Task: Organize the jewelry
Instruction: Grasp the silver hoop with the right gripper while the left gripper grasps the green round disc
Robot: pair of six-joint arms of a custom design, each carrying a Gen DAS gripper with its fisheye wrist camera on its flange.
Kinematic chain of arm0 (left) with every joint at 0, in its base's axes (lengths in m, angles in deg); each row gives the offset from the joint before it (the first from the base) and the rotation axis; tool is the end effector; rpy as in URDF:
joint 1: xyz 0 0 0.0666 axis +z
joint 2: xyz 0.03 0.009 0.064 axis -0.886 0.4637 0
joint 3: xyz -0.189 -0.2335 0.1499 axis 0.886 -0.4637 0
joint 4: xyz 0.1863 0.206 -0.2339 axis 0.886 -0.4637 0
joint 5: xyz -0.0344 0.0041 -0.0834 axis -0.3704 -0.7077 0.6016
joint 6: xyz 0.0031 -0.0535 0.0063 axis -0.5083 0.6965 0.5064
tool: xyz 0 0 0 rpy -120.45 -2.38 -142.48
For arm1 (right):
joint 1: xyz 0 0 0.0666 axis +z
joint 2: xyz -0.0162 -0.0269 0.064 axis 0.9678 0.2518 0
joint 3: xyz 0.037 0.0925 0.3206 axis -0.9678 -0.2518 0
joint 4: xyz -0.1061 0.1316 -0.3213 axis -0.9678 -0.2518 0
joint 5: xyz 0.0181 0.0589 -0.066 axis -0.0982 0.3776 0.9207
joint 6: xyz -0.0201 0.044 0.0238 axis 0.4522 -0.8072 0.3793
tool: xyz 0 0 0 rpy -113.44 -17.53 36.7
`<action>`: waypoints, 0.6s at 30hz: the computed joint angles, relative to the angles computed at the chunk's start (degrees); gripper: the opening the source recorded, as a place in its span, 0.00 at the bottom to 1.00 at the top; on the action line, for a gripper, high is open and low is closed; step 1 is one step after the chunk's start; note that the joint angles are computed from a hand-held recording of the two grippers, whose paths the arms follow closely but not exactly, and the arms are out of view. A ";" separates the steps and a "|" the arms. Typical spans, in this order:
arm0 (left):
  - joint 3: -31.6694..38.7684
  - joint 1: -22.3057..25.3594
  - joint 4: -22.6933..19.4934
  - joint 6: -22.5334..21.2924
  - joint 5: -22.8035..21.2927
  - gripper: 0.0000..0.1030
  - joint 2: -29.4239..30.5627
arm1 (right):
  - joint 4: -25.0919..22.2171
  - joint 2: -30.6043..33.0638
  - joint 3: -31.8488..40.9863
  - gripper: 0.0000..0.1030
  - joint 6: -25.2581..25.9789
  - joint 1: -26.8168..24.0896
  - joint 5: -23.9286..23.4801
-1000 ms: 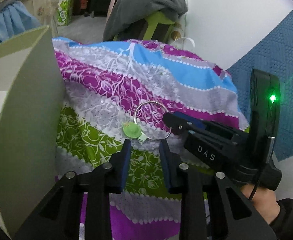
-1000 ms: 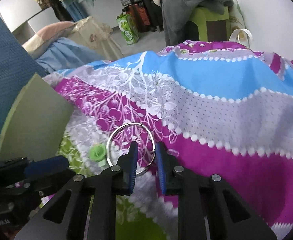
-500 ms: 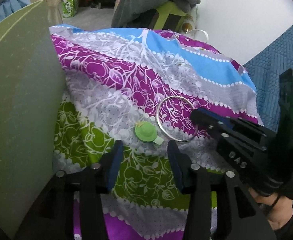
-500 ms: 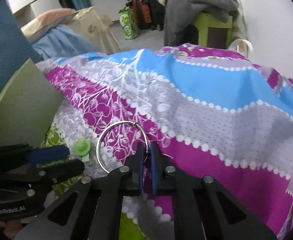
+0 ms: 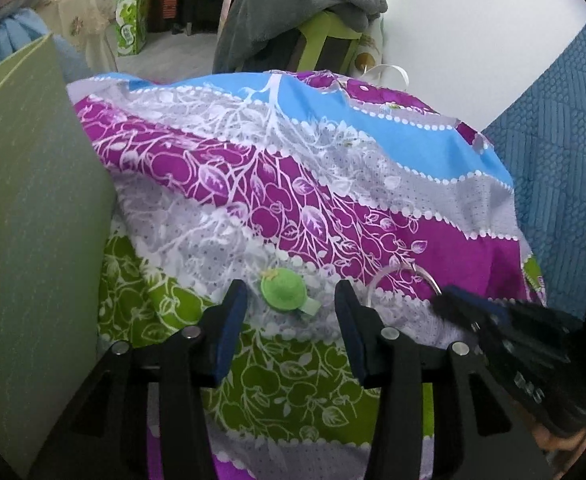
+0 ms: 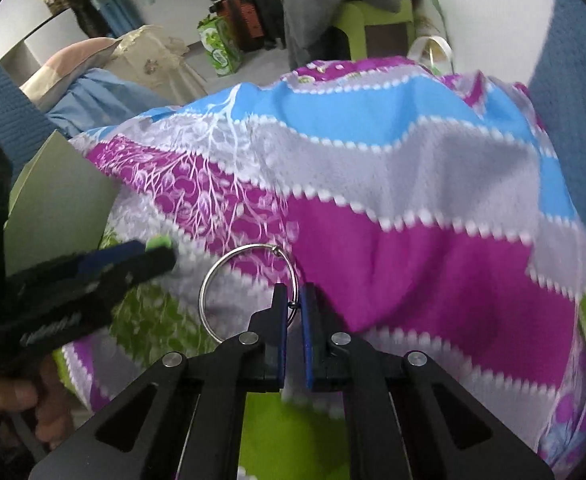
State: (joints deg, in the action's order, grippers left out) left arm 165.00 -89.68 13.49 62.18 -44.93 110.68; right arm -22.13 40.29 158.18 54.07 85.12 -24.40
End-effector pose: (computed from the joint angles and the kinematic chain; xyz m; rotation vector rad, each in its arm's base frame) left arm 0.5926 -0.3103 0.3411 0.1899 2.6523 -0.4197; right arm 0.5671 0.1032 0.3455 -0.0285 2.6592 0.3720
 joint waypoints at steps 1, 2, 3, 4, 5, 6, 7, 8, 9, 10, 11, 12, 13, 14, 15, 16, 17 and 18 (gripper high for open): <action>0.59 -0.14 -0.14 -0.24 -0.85 0.42 0.45 | -0.06 -0.50 -0.56 0.04 -0.41 0.06 -0.10; 1.68 -0.43 -0.74 -1.01 -2.38 0.40 1.10 | -0.14 -1.09 -1.28 0.04 -0.74 0.11 -0.15; 1.76 -0.54 -0.59 -1.49 -2.98 0.33 1.15 | -0.43 -1.64 -1.94 0.04 -1.06 0.15 -0.18; 1.51 -0.56 -0.13 -2.09 -3.14 0.24 1.05 | -0.60 -2.10 -2.53 0.04 -1.28 0.18 -0.21; 1.68 -0.47 -0.09 -2.42 -2.84 0.24 1.22 | -0.74 -2.35 -2.85 0.04 -1.31 0.22 -0.20; 1.70 -0.42 -0.06 -2.50 -2.67 0.24 1.26 | -1.12 -2.56 -3.18 0.05 -1.29 0.37 0.10; 1.41 -0.35 0.00 -2.67 -2.43 0.24 1.04 | -1.50 -2.58 -3.31 0.05 -1.31 0.47 0.37; 1.39 -0.27 -0.02 -2.76 -1.80 0.24 0.94 | -1.91 -2.63 -3.47 0.06 -1.21 0.71 0.79; 0.52 -0.19 0.49 -2.77 -1.26 0.24 0.40 | -1.86 -2.74 -3.62 0.06 -1.00 0.82 0.78; 0.00 -0.17 0.77 -2.84 -0.89 0.24 -0.02 | -1.73 -2.87 -3.70 0.08 -0.70 0.96 0.63; 0.01 -0.20 0.64 -2.91 -0.63 0.24 -0.15 | -1.58 -2.96 -3.78 0.11 -0.56 1.09 0.49; -0.38 -0.15 0.57 -2.97 -0.12 0.24 -0.57 | -1.23 -3.10 -3.97 0.22 -0.50 1.21 0.01; -1.33 -0.07 0.65 -3.01 0.32 0.24 -1.32 | -0.98 -3.15 -4.04 0.30 -0.41 1.27 -0.49; -2.37 0.04 0.94 -2.88 0.70 0.24 -2.15 | -0.77 -3.16 -4.03 0.32 -0.30 1.42 -1.00; -3.84 0.19 1.58 -2.54 1.11 0.24 -3.25 | -0.65 -3.07 -3.95 0.38 -0.17 1.62 -1.15; -5.17 0.28 2.07 -2.27 1.44 0.24 -4.24 | -0.75 -2.80 -3.63 0.46 -0.05 1.82 -1.02; -6.46 0.43 2.55 -2.21 1.71 0.24 -5.23 | -0.77 -2.59 -3.47 0.50 0.20 2.08 -0.82; -7.44 0.43 2.84 -2.33 1.70 0.24 -5.95 | -0.65 -2.34 -3.27 0.53 0.64 2.46 -0.69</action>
